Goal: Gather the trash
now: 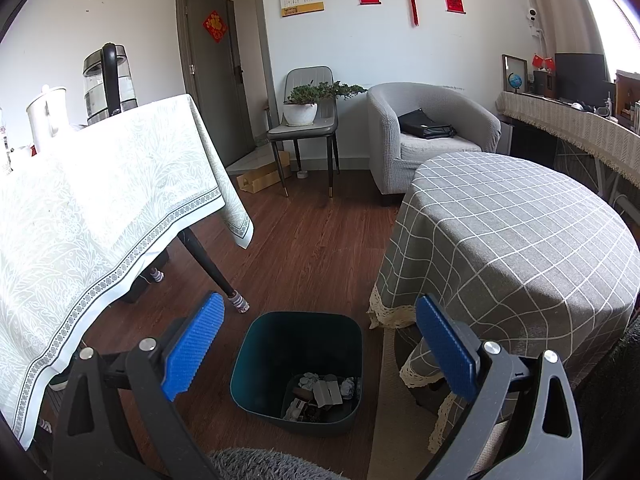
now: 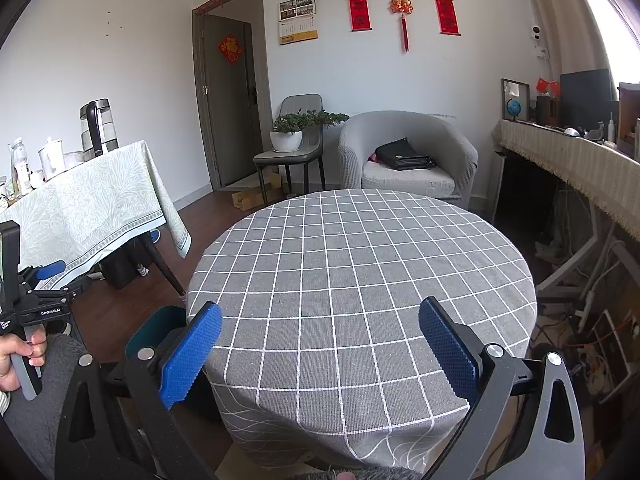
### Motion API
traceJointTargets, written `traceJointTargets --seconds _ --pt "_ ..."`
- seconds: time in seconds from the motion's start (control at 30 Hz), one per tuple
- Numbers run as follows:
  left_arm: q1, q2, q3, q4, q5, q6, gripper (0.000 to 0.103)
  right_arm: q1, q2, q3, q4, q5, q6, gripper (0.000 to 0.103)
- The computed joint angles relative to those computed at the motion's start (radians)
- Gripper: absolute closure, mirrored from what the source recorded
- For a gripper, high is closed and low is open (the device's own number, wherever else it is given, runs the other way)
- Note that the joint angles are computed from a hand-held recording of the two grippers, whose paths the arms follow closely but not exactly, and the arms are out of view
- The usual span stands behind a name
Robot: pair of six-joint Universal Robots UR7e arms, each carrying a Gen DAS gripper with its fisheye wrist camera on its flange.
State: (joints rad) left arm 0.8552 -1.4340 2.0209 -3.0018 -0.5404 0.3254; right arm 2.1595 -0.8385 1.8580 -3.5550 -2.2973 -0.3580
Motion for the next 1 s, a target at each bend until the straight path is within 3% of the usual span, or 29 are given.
traceJointTargets --seconds 1.0 --pt "0.001 0.001 -0.002 0.003 -0.001 0.003 0.005 -0.001 0.008 -0.004 0.005 -0.001 -0.007 0.003"
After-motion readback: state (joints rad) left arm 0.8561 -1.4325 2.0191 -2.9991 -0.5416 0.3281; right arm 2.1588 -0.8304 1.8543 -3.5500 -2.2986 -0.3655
